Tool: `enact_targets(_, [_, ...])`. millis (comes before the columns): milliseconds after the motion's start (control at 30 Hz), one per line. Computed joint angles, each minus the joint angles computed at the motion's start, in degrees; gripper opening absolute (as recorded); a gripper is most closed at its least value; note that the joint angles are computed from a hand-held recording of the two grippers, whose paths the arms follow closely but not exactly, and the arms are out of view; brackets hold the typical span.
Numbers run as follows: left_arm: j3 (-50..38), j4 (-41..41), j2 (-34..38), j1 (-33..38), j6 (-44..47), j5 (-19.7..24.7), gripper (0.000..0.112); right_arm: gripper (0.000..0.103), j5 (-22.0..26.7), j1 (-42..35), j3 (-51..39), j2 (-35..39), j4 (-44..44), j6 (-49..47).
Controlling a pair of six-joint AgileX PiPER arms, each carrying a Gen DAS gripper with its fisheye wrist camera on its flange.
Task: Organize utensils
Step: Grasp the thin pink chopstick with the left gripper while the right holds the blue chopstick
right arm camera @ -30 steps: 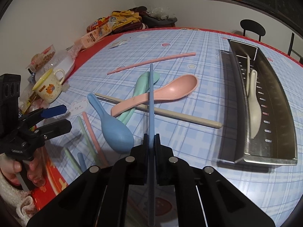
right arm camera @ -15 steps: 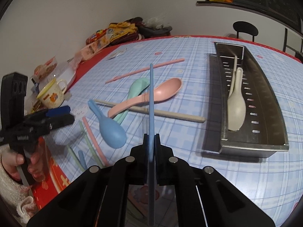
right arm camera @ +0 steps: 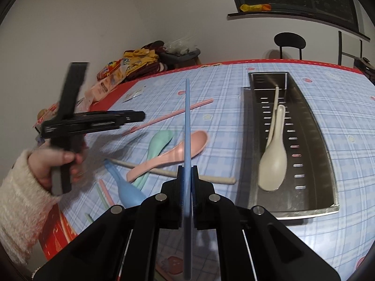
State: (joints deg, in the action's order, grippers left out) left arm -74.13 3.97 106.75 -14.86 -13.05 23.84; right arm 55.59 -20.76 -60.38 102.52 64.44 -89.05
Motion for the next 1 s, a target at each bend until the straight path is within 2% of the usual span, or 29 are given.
enact_targets(167, [-9.9, -3.06, 7.93, 0.17, 9.18, 5.08, 0.033, 0.006, 0.74, -1.57, -2.52, 1.53, -0.32, 1.55])
enact_targets(367, [-16.92, -4.78, 12.9, 0.15, 16.04, 8.99, 0.029, 0.006, 1.59, -3.42, -4.33, 2.88, -0.39, 2.38])
enact_targets(500, [-20.79, -2.81, 15.28, -0.12, 15.58, 12.39, 0.023, 0.006, 2.02, -4.31, -5.09, 3.27, -0.32, 2.68])
enact_targets(833, [-25.34, -0.92, 17.27, -0.43, 14.9, 17.32, 0.023, 0.006, 2.17, -5.32, -4.42, 2.89, -0.14, 2.48])
enact_targets(1000, [-23.54, -0.01, 16.03, -0.53, 13.68, 17.66, 0.015, 0.006, 2.64, -6.0, -4.62, 3.16, 0.08, 2.34])
